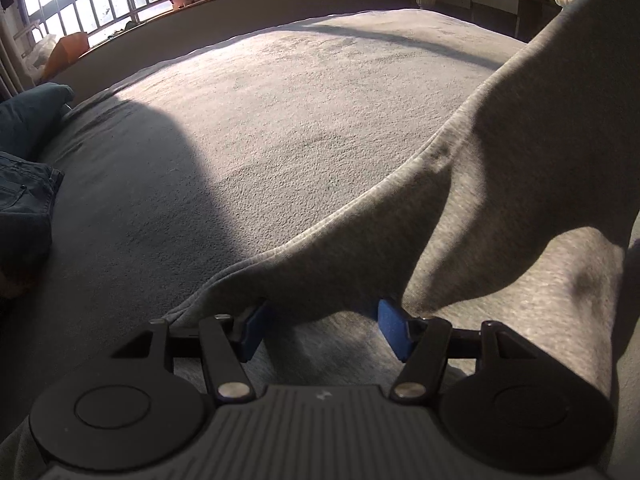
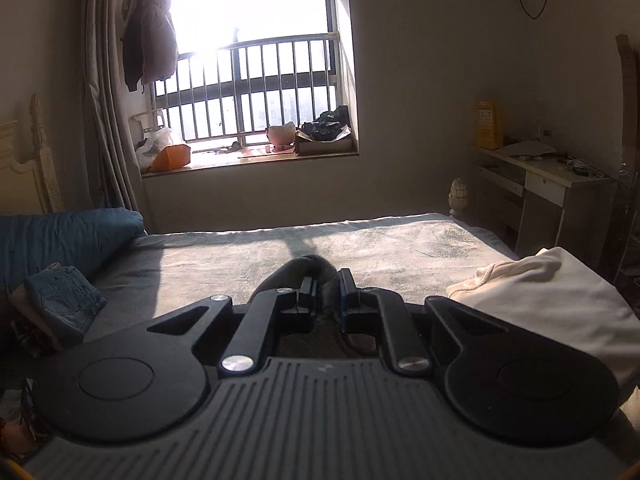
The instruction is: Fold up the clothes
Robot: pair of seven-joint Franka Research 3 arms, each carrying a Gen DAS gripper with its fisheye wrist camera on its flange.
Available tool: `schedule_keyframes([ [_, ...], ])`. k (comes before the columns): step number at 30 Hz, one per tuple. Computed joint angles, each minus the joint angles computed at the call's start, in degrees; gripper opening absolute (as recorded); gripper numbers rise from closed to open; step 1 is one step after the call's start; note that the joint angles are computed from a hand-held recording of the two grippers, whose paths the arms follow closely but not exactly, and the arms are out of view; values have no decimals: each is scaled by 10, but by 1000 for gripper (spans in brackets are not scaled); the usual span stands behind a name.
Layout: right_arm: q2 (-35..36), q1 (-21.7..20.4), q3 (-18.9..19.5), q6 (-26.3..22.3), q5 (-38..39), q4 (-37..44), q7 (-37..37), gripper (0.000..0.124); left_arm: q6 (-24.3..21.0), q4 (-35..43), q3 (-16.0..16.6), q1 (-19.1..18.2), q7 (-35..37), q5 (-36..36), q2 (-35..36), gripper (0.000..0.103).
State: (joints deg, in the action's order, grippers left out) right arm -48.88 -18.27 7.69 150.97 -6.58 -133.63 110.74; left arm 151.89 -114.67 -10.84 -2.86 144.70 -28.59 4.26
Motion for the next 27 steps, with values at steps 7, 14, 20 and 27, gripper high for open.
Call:
schedule_keyframes([
  [7,-63,-39,1,-54,-9,-64,70,8,23,7,-8,-1,6,3,14,63],
  [14,86,-39,-28,16,-39,-5,1,8,29,14,-13,0,-17,24,21,64],
  [20,237,-49,-34,14,-90,81,-19,8,25,22,-16,3,-23,31,27,66],
  [27,383,-22,-55,-33,-170,174,0,9,1,42,-18,9,-39,37,39,67],
])
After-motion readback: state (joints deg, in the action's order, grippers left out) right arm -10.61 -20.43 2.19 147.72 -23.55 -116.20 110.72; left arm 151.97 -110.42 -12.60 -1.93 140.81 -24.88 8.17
